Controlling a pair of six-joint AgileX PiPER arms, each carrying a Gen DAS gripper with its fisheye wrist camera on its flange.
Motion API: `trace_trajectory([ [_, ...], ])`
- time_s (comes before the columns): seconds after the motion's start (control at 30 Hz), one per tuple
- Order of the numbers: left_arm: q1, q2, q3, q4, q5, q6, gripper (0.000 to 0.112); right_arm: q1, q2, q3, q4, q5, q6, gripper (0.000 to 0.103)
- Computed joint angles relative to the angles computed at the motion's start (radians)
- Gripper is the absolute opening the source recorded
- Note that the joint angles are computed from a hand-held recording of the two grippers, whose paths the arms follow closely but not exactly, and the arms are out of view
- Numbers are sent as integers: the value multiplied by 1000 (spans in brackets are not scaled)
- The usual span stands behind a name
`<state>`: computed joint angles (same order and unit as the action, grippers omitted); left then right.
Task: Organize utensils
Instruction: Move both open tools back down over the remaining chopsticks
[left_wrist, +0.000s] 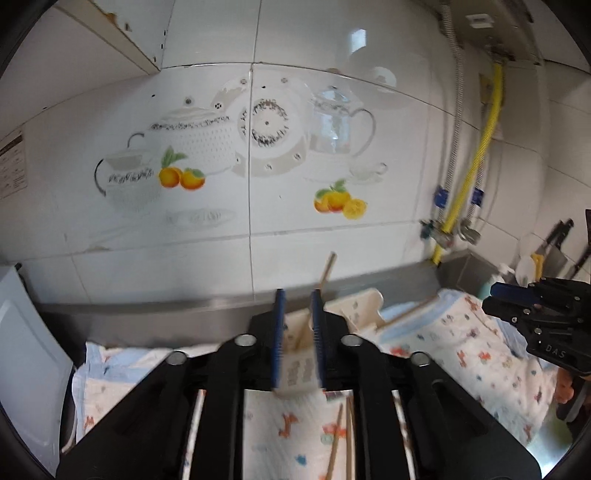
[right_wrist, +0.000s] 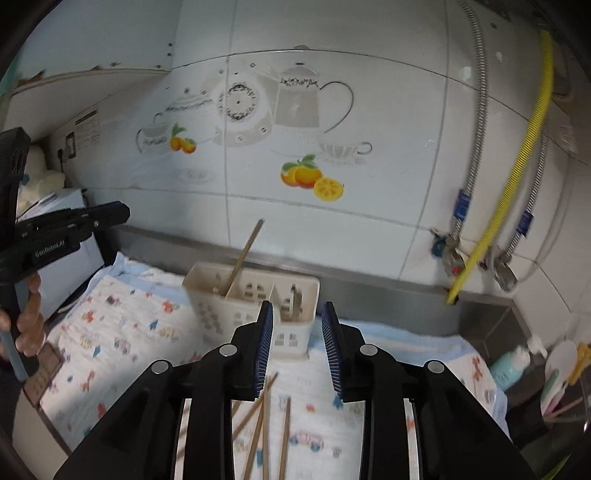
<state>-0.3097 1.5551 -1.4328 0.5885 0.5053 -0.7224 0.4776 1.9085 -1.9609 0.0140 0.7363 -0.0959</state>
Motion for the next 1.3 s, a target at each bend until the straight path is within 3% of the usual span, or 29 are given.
trace_trajectory([
  [0.2,-67,-163,283,152,-65,-224,23,-7,-227,462,41,-205,-2,27],
  [0.33,-128,-225,430,296,-57,-406,23,5,-308,673,-22,-307,70,27],
  [0.53,-158,-254,591,389,-92,-575,23,6,-362,921,-107,-430,194,26],
  [0.67,-172,-239,679,459,-119,-687,23,16,-353,1005,-224,-476,319,22],
  [0.8,-174,-208,741,523,-143,-779,23,10,-318,1050,-213,-512,321,18],
  [1.07,-147,-151,806,610,-213,-901,23,-9,-238,1062,-3,-547,135,15],
  [1.3,-137,-95,806,659,-268,-927,23,-13,-183,1037,43,-549,87,12],
])
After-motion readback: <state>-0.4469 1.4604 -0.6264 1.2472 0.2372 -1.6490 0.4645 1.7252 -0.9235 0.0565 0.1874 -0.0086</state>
